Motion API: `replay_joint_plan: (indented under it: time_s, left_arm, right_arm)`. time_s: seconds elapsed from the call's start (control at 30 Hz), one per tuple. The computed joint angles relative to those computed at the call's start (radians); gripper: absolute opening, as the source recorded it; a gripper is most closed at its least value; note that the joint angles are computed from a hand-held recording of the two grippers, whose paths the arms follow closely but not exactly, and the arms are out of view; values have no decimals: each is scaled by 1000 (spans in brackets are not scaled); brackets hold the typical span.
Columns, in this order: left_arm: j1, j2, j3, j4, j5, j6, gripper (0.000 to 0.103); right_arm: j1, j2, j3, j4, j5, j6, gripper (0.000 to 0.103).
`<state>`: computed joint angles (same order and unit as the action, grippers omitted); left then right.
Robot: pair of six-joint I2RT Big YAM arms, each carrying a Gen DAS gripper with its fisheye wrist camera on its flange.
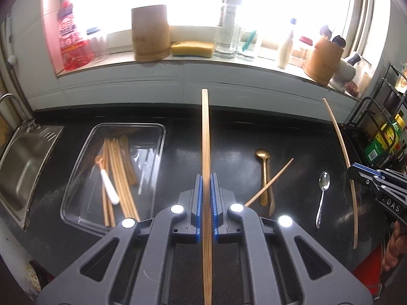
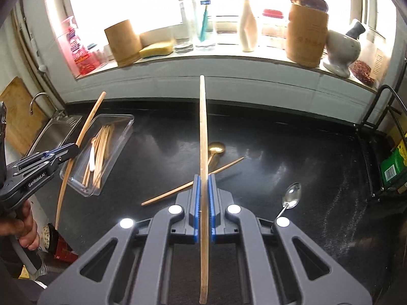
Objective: Organize utensils
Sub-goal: 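Lift both chopsticks and carry them over the clear tray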
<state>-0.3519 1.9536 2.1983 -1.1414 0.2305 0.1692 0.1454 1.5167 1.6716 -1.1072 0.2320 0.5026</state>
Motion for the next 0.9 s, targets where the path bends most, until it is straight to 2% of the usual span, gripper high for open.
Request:
replay_joint_plan:
  time_s: [0.17, 0.33, 0.5, 0.7, 0.9]
  left_arm:
    - [38, -23, -29, 12, -10, -10, 6]
    - [98, -27, -29, 8, -22, -30, 6]
    - [161, -19, -10, 3, -36, -49, 6]
    - [219, 36, 82, -32, -40, -46, 6]
    - [251, 115, 206, -90, -26, -40, 6]
  right_arm:
    - [31, 45, 62, -11, -13, -14, 7]
    - [68, 129, 176, -25, -49, -33, 7]
    - [111, 261, 355, -57, -93, -71, 7]
    - [156, 444, 623, -122, -140, -92, 7]
    - [176, 622, 906, -243, -186, -82, 7]
